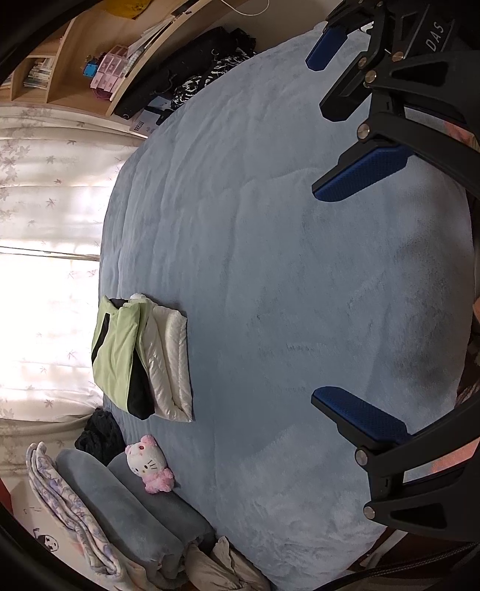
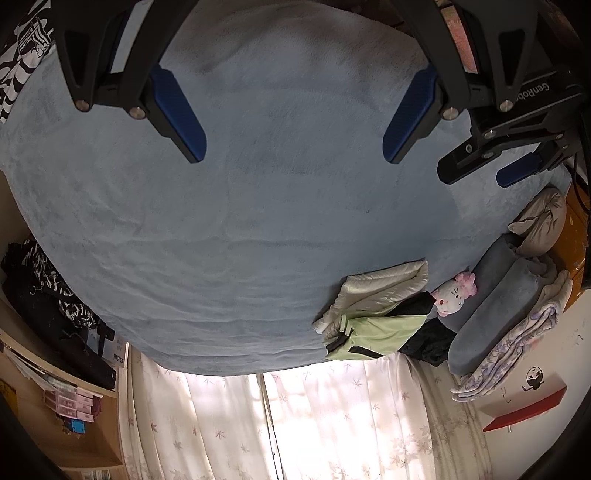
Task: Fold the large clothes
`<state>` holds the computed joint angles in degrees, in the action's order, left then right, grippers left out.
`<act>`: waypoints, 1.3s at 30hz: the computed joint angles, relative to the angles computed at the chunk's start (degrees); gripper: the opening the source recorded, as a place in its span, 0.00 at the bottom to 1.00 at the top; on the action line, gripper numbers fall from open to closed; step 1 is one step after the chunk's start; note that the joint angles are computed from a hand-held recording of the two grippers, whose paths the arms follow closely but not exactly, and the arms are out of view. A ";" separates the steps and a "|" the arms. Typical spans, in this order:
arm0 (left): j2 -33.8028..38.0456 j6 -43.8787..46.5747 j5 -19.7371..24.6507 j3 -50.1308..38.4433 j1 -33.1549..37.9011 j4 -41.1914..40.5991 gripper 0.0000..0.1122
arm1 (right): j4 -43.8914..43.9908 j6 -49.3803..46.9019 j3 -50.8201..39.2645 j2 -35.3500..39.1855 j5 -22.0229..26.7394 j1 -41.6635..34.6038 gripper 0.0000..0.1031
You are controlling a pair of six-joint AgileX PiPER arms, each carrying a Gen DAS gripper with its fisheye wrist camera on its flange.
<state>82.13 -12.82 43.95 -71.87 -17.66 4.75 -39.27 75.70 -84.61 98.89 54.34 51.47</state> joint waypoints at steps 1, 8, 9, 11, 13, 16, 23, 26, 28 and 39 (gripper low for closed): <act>-0.04 -0.15 0.04 0.15 -0.08 0.15 0.89 | 0.23 -0.09 0.03 0.03 -0.02 -0.05 0.94; 0.65 -0.68 0.65 -0.06 -0.23 0.94 0.89 | 1.69 -0.93 0.27 0.37 -0.74 -0.81 0.94; 0.78 -0.63 0.71 -0.12 -0.20 0.88 0.89 | 1.93 -1.13 0.19 0.44 -0.77 -0.90 0.94; 0.88 -0.68 0.83 -0.13 -0.21 0.86 0.89 | 2.09 -1.37 0.02 0.55 -0.81 -0.99 0.94; 0.90 -0.55 0.80 -0.09 -0.11 0.78 0.89 | 2.03 -1.24 0.01 0.61 -0.80 -0.95 0.94; 0.91 -0.51 0.82 -0.11 -0.10 0.80 0.89 | 2.14 -1.30 -0.02 0.59 -0.80 -0.97 0.94; 0.86 -0.75 0.89 0.01 -0.26 0.97 0.89 | 2.06 -1.12 0.02 0.71 -0.80 -0.88 0.94; 0.84 -0.85 0.91 0.02 -0.34 0.98 0.89 | 2.03 -1.14 0.00 0.67 -0.77 -0.88 0.94; 0.70 -0.99 0.73 0.35 -0.44 1.11 0.89 | 2.05 -1.17 0.01 0.66 -0.78 -0.90 0.94; 0.70 -0.45 0.68 0.54 -0.18 0.58 0.89 | 2.05 -1.22 0.19 0.61 -0.91 -0.93 0.94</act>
<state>82.82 -13.27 44.62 -71.32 -17.84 5.33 -37.21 74.49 -84.42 99.50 53.43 50.54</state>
